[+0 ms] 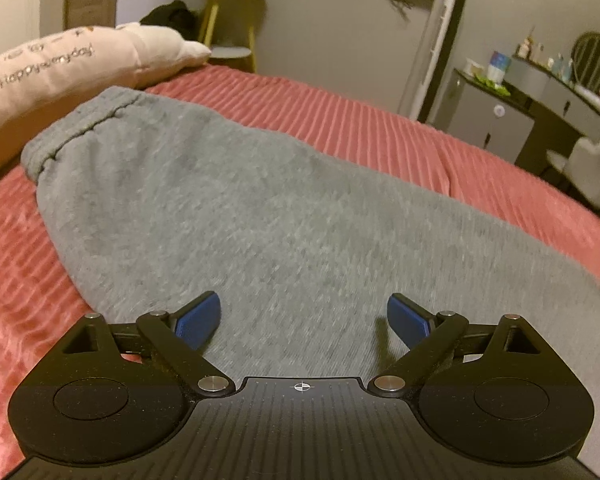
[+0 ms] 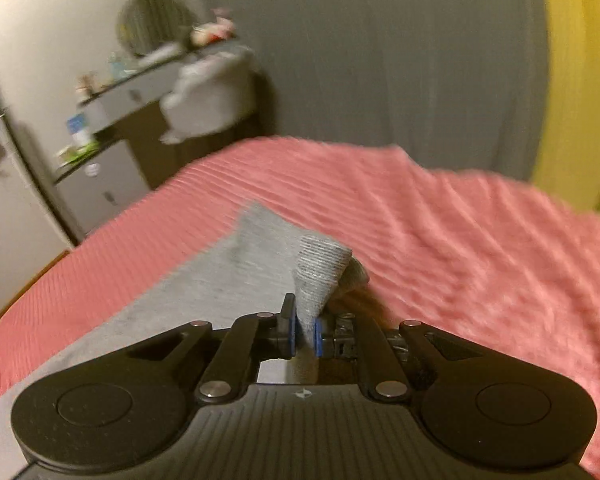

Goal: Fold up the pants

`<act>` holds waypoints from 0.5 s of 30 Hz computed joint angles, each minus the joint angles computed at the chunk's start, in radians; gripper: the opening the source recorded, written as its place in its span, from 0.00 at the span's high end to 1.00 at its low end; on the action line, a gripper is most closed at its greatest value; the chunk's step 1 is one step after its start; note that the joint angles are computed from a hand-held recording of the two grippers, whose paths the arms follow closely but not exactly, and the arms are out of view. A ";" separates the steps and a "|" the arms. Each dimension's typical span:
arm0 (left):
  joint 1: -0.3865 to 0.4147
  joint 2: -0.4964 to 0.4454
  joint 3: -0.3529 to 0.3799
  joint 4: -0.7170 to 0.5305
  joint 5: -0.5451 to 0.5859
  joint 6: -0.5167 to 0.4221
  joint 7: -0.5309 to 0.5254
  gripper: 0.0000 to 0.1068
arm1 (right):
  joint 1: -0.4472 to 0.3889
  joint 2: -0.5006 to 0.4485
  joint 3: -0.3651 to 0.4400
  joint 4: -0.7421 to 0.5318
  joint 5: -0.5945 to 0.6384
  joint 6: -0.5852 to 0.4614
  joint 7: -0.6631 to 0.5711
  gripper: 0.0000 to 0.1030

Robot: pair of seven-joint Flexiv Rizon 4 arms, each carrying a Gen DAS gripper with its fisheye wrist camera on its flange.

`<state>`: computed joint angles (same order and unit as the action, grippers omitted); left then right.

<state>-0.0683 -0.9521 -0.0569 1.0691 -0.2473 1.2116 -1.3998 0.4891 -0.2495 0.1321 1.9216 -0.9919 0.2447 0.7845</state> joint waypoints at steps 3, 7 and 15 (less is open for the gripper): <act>0.018 0.002 -0.035 0.011 -0.021 0.017 0.017 0.11 | 0.032 -0.087 -0.022 -0.126 -0.162 0.052 -0.224 0.92; 0.041 0.011 -0.085 0.039 -0.053 0.050 0.061 0.11 | 0.062 -0.249 -0.059 -0.309 -0.266 0.309 -0.495 0.92; 0.103 0.019 -0.218 0.085 -0.152 0.035 0.225 0.11 | 0.040 -0.498 0.027 -0.552 0.087 0.603 -0.878 0.65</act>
<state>0.0343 -0.9329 -0.2746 1.1540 -0.3997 1.2467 -1.1748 0.5288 -0.7477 0.1591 1.3698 -0.9049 0.8478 -0.0936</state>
